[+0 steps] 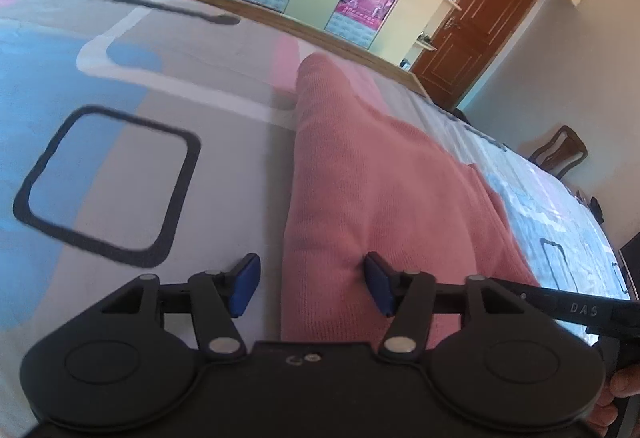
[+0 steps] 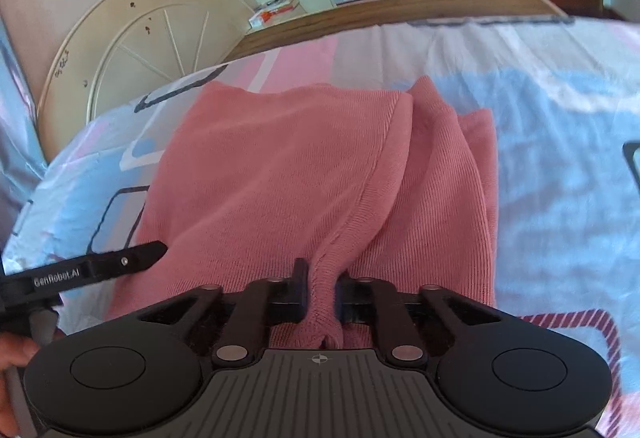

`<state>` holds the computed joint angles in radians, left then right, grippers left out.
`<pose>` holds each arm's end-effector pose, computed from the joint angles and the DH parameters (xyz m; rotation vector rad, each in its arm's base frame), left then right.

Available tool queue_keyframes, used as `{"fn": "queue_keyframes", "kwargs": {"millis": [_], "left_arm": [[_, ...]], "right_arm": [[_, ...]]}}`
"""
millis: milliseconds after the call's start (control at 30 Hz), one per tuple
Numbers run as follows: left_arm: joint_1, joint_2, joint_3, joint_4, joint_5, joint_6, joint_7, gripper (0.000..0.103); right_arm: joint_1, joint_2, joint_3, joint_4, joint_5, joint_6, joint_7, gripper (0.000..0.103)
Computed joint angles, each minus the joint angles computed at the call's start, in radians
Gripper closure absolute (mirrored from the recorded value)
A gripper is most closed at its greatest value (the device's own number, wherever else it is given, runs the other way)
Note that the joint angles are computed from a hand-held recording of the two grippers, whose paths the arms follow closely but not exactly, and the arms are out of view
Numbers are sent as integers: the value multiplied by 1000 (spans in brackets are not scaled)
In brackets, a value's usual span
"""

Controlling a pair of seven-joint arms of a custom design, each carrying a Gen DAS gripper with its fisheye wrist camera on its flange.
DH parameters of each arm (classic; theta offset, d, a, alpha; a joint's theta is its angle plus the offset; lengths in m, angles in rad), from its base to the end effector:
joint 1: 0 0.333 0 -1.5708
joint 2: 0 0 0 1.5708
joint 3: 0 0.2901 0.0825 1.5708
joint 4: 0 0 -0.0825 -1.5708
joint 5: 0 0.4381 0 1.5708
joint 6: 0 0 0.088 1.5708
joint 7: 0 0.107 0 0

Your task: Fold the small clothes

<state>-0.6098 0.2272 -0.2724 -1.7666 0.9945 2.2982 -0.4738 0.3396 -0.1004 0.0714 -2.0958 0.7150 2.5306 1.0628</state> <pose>0.4657 -0.5209 0.4300 -2.2660 1.1839 -0.9687 0.5666 0.2402 0.4749 -2.0211 1.2877 -0.0133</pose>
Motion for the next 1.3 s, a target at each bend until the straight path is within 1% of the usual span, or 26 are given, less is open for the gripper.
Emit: {"fn": "queue_keyframes", "kwargs": {"millis": [33,67,133,233,267,300,333,400,433,467,500,533,567,600,633,767,800,867,900,967,1033,1100,1133,1167,1233,1300], "left_arm": [[-6,-2,1,5,21,-8,3,62],[-11,2,-1,20,28,-27,23,64],[-17,20,-3,60,32,-53,74,64],[-20,55,1,115,28,-25,146,61],[-25,84,-2,157,5,-43,215,59],[-33,129,-5,221,-35,-88,310,59],[-45,167,-1,270,-60,-116,371,58],[-65,190,24,296,-76,-120,383,58],[-67,182,32,288,-87,-109,386,58],[-68,168,39,274,-94,-99,383,60],[-75,146,48,254,-77,-95,364,62],[-82,118,58,223,-40,-92,338,63],[-78,104,60,211,-24,-89,334,63],[-68,98,60,204,-15,-76,336,63],[-54,100,59,206,-17,-59,347,63],[-7,165,66,265,-66,9,426,63],[-3,179,71,277,-73,22,444,63],[4,224,79,326,-110,24,498,62],[5,249,79,358,-137,9,541,61],[-10,289,92,415,-156,-28,609,61],[-32,328,102,482,-176,-82,676,62],[-53,316,115,479,-178,-98,682,62],[-66,283,122,440,-158,-86,660,64],[-79,245,126,391,-130,-71,629,65],[-91,201,112,333,-105,-73,592,69],[-102,169,96,286,-73,-80,553,71]], "right_arm": [[3,-14,3,-16,0,26,-12,95],[8,-34,2,-34,18,56,-36,95],[17,-86,-4,-74,50,104,-70,95],[21,-173,-17,-144,48,168,-89,96],[17,-195,-22,-166,33,174,-74,96],[13,-202,-28,-180,21,171,-50,96],[4,-189,-31,-181,-6,154,-19,96],[-6,-135,-37,-158,-43,88,36,95],[-2,-120,-42,-153,-30,76,31,95],[-1,-121,-40,-157,-18,94,30,92],[-1,-126,-41,-157,-6,106,39,88],[2,-134,-45,-161,15,125,34,76],[9,-140,-51,-165,48,164,10,68],[18,-131,-61,-157,89,191,-23,68],[14,-104,-65,-127,95,190,-16,68],[-24,58,-52,42,55,155,56,68],[-38,97,-47,90,22,123,78,68],[-55,166,-32,169,-49,103,95,99],[-58,202,-28,208,-121,83,134,99],[-71,249,-16,247,-159,78,130,100],[-83,256,-9,249,-175,86,129,100],[-82,229,-6,222,-214,98,155,99],[-81,196,-4,189,-226,114,167,99],[-83,157,2,150,-202,133,142,99],[-82,61,6,61,-105,136,9,99],[-58,-47,-12,-33,2,100,-142,99]]}}
